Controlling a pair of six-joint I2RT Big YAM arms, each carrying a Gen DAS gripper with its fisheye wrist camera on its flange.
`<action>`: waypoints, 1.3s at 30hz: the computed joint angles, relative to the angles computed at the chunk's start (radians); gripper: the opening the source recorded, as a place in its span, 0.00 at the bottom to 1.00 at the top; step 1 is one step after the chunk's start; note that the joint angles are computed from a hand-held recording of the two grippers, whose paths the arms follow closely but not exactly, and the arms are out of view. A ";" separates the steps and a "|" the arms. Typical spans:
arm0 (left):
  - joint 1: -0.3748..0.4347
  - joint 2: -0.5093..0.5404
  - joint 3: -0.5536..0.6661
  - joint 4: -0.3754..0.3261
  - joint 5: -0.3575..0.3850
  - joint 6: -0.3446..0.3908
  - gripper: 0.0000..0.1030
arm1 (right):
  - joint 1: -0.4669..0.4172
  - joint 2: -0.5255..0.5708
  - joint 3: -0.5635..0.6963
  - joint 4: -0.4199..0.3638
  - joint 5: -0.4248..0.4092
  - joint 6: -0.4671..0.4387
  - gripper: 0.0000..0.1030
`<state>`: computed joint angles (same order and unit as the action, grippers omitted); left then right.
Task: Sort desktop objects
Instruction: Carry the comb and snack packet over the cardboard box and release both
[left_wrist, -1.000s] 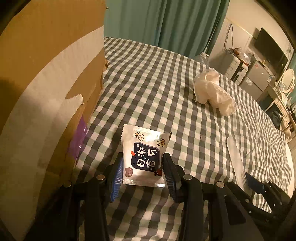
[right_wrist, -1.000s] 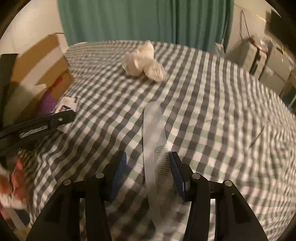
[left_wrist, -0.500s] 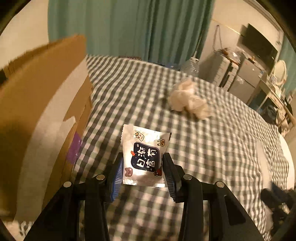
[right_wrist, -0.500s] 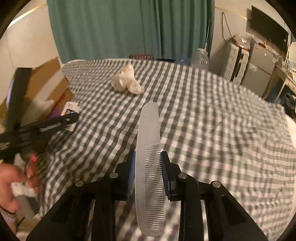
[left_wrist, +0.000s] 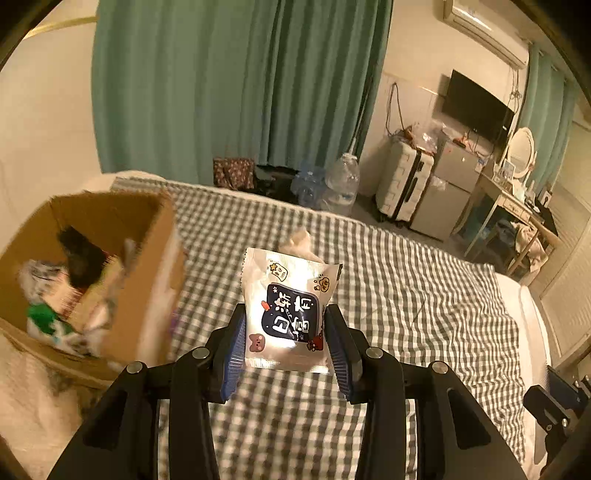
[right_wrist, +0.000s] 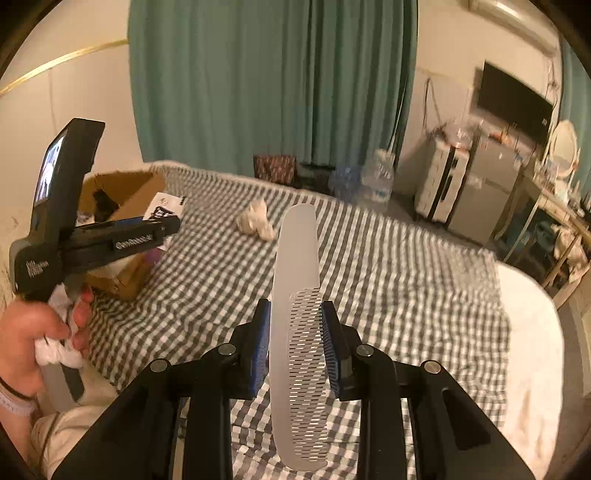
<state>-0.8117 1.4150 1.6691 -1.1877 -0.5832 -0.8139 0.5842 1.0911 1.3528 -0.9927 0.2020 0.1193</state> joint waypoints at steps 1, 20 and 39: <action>0.002 -0.015 0.008 -0.026 -0.013 -0.006 0.40 | 0.007 -0.010 0.007 -0.006 -0.005 0.014 0.26; 0.384 -0.353 -0.199 -0.008 0.066 0.232 0.41 | 0.263 0.358 0.455 0.042 -0.080 0.023 0.26; 0.410 -0.353 -0.356 0.000 0.017 0.154 1.00 | 0.249 0.571 0.524 0.120 -0.193 0.224 0.76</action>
<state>-0.4021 1.0615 1.3133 -1.1873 -0.5664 -0.6598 0.8331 1.6620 1.8766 -0.8728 0.0086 0.3437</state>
